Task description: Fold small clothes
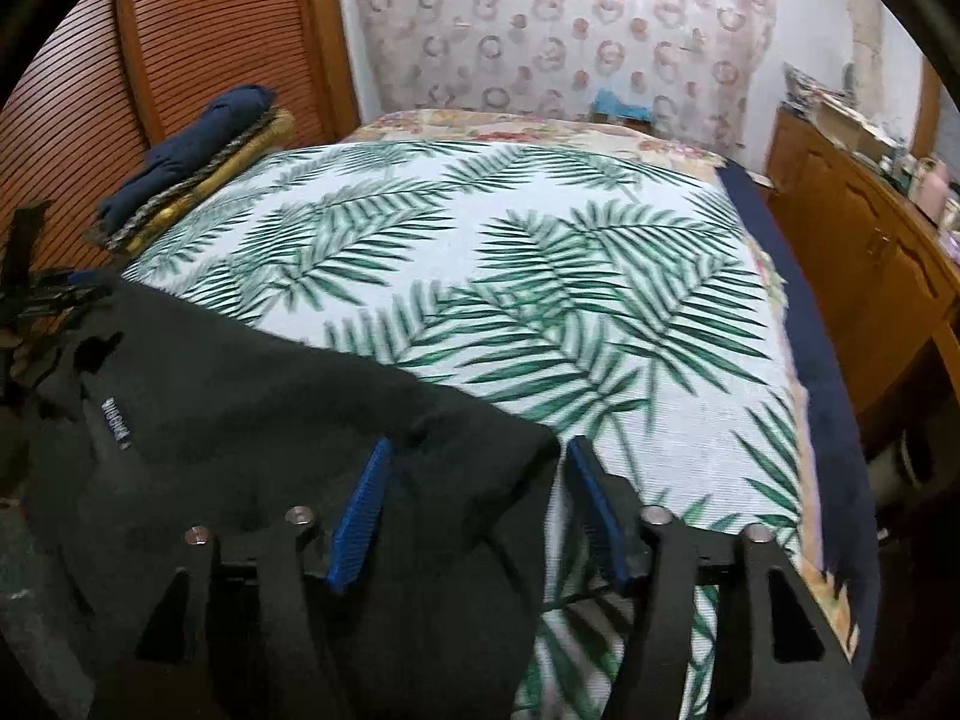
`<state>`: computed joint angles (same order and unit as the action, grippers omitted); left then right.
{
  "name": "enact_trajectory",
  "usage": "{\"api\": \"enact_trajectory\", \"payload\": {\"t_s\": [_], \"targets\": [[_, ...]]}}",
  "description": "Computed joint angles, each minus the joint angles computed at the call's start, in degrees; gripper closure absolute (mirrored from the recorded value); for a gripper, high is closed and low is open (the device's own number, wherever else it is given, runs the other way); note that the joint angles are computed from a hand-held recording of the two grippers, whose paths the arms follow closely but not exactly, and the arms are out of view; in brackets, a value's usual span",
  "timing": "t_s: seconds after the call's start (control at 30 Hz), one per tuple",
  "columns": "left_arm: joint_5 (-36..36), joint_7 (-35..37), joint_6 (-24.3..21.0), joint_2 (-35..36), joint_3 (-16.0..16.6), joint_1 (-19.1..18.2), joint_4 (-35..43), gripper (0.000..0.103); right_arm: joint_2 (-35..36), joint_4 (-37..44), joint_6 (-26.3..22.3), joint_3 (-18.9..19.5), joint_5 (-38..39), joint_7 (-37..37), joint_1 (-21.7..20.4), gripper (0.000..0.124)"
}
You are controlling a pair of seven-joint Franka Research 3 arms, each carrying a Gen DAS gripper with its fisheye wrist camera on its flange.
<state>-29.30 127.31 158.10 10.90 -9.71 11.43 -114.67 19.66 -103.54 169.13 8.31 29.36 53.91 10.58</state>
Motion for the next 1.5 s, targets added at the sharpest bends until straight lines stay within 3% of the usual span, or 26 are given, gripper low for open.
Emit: {"api": "enact_trajectory", "payload": {"t_s": [0.03, 0.07, 0.1, 0.2, 0.3, 0.4, 0.43, 0.6, 0.7, 1.07, 1.27, 1.5], "targets": [[-0.9, 0.8, -0.5, -0.2, -0.4, 0.2, 0.0, 0.073, -0.2, -0.2, -0.2, 0.7, 0.3, -1.0, -0.3, 0.081], [-1.7, 1.5, -0.9, -0.3, -0.6, 0.3, 0.0, 0.085, -0.4, -0.3, -0.5, 1.4, 1.0, -2.3, -0.8, 0.095], [-2.1, 1.8, -0.4, -1.0, -0.7, 0.1, -0.8, 0.089, -0.7, -0.5, -1.0, 2.5, 2.4, -4.2, -1.6, 0.106], [-7.3, 5.9, 2.6, -4.9, -1.3, -0.5, -4.5, 0.091, -2.9, -2.6, -0.8, 6.4, 10.6, -12.0, -4.5, 0.109], [-21.1, 16.5, 5.1, -12.0, -1.0, -1.8, -9.3, 0.091, -7.8, -6.4, 0.7, 10.7, 24.0, -24.1, -7.4, 0.109], [-36.5, 27.4, 6.2, -19.3, 1.8, -5.5, -13.3, 0.092, -13.5, -9.8, 1.5, 12.4, 37.7, -36.4, -8.3, 0.109], [-38.2, 28.7, 7.0, -20.8, 2.5, -6.6, -14.2, 0.092, -15.0, -10.7, 2.1, 12.2, 40.6, -39.0, -7.8, 0.109], [-41.7, 32.4, 8.7, -25.2, 5.9, -11.5, -16.4, 0.092, -21.0, -14.3, 2.0, 9.3, 49.3, -45.9, -4.6, 0.109], [-43.7, 34.4, 6.5, -28.5, 8.9, -14.3, -17.7, 0.092, -24.2, -15.9, 0.7, 7.0, 53.7, -49.9, -2.4, 0.11], [-44.6, 36.7, 8.1, -36.6, 15.8, -23.0, -17.0, 0.092, -34.9, -19.8, -0.6, -0.7, 58.7, -56.7, 6.2, 0.11], [-41.9, 34.9, 7.8, -35.7, 18.4, -25.1, -12.1, 0.092, -38.2, -18.9, -0.4, -5.0, 60.5, -60.3, 10.3, 0.11], [-36.8, 29.5, 2.3, -37.7, 20.1, -25.4, -8.2, 0.092, -41.9, -19.2, -3.8, -8.5, 59.1, -58.3, 12.1, 0.11]]}}
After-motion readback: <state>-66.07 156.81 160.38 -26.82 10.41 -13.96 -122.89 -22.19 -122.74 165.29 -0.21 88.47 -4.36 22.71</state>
